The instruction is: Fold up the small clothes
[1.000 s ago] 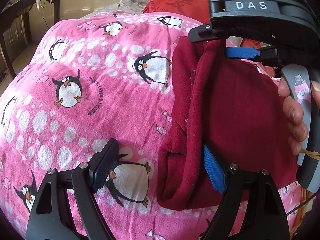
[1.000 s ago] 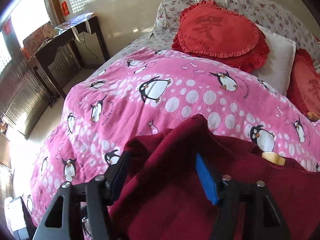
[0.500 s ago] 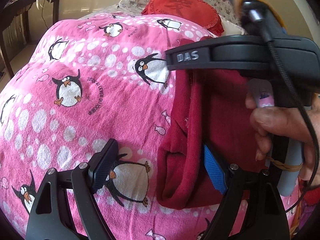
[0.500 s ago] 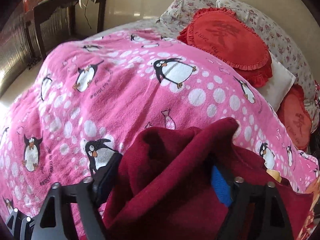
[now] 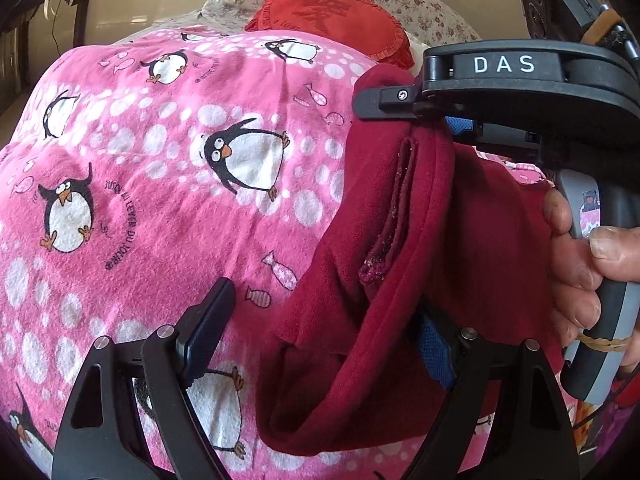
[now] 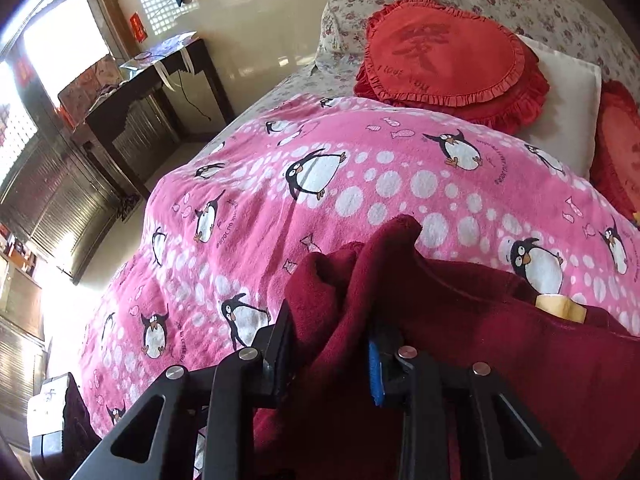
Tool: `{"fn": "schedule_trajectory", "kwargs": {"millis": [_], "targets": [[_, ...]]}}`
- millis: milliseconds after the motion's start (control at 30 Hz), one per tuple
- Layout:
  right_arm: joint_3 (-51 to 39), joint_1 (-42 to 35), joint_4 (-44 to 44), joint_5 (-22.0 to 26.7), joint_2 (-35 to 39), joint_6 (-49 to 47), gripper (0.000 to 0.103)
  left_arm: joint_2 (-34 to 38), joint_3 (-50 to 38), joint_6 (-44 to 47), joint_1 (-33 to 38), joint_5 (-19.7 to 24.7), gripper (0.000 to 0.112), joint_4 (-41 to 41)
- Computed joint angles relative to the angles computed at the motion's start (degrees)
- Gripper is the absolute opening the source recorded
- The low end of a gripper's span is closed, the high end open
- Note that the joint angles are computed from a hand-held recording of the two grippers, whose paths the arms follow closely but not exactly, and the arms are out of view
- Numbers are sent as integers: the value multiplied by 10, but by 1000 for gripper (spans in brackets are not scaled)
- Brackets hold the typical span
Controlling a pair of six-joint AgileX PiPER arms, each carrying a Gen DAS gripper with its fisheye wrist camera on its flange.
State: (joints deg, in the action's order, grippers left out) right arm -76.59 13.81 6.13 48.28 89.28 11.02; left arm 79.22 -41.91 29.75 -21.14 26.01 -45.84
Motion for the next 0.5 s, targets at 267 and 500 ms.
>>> {"fn": "schedule_trajectory", "kwargs": {"millis": [267, 500], "targets": [[2, -4, 5, -5, 5, -12, 29, 8, -11, -58, -27, -15, 84, 47], [8, -17, 31, -7, -5, -35, 29, 16, -20, -88, -47, -21, 72, 68]]}}
